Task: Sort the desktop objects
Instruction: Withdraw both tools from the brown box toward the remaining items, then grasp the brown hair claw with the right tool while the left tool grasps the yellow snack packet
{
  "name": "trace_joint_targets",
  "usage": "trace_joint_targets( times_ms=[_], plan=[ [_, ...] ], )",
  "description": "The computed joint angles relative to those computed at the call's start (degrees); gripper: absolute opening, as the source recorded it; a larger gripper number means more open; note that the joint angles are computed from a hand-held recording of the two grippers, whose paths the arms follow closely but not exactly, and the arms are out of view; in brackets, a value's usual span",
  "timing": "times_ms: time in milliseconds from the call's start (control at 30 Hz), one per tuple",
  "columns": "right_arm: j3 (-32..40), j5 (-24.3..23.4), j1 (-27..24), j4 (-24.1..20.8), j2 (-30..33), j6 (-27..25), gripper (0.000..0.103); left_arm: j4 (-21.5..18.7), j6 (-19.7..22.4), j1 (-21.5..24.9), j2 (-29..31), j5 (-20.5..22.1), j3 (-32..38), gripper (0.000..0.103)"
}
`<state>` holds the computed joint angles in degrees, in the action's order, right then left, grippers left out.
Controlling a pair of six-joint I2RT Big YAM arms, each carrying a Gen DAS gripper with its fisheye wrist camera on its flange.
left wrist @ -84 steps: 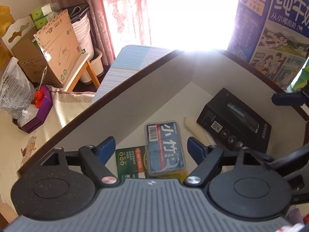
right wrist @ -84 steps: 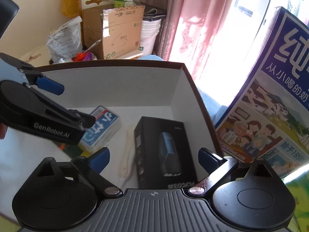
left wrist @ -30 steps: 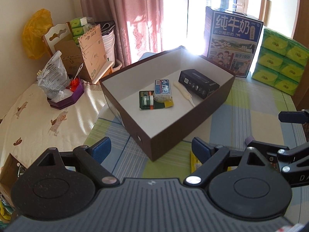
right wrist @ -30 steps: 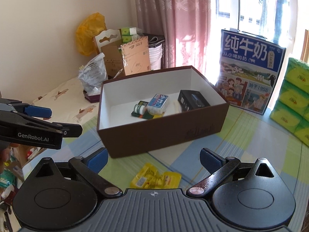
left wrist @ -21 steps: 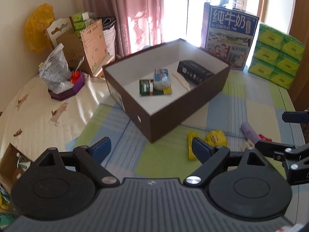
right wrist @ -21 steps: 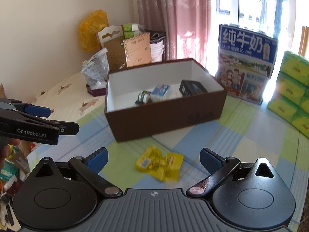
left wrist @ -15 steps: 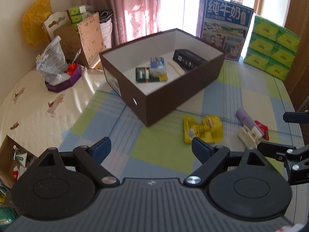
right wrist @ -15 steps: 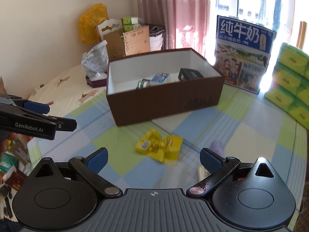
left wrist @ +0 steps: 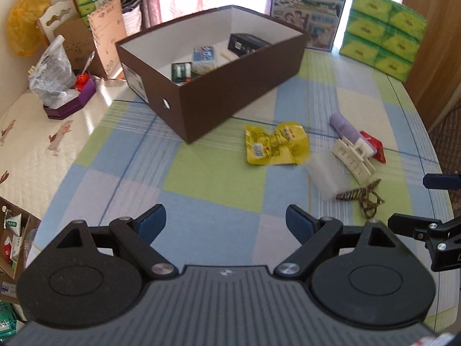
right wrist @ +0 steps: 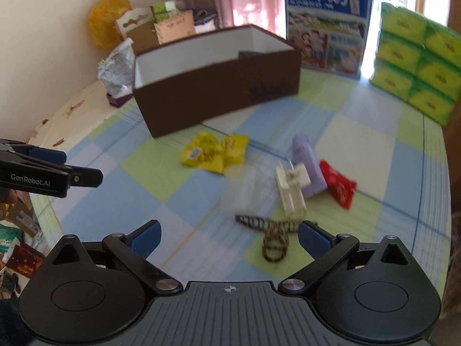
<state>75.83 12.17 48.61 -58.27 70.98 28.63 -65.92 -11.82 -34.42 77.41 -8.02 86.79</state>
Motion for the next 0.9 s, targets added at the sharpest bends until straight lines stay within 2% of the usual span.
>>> trace_joint_targets(
  times_ms=[433, 700, 733, 800, 900],
  plan=[
    [-2.6, 1.9, -2.0, -1.8, -0.1, 4.6, 0.099, 1.3, 2.6, -0.2, 3.6, 4.0, 0.9, 0.087],
    [-3.9, 2.7, -2.8, -0.7, 1.5, 6.4, 0.098, 2.5, 5.3, 0.4, 7.2, 6.4, 2.4, 0.085],
    [-4.1, 2.9, -2.9, -0.2, 1.8, 6.2, 0.096, 2.7, 5.7, 0.6, 7.7, 6.7, 2.6, 0.085],
    [-4.2, 2.8, -3.2, 0.4, 2.6, 5.2, 0.080, 3.0, 6.4, 0.7, 8.8, 7.0, 3.1, 0.085],
    [-4.1, 2.8, -3.9, 0.9, 4.2, 4.3, 0.067, 3.0, 7.2, 1.0, 10.5, 7.6, 4.2, 0.084]
  ],
)
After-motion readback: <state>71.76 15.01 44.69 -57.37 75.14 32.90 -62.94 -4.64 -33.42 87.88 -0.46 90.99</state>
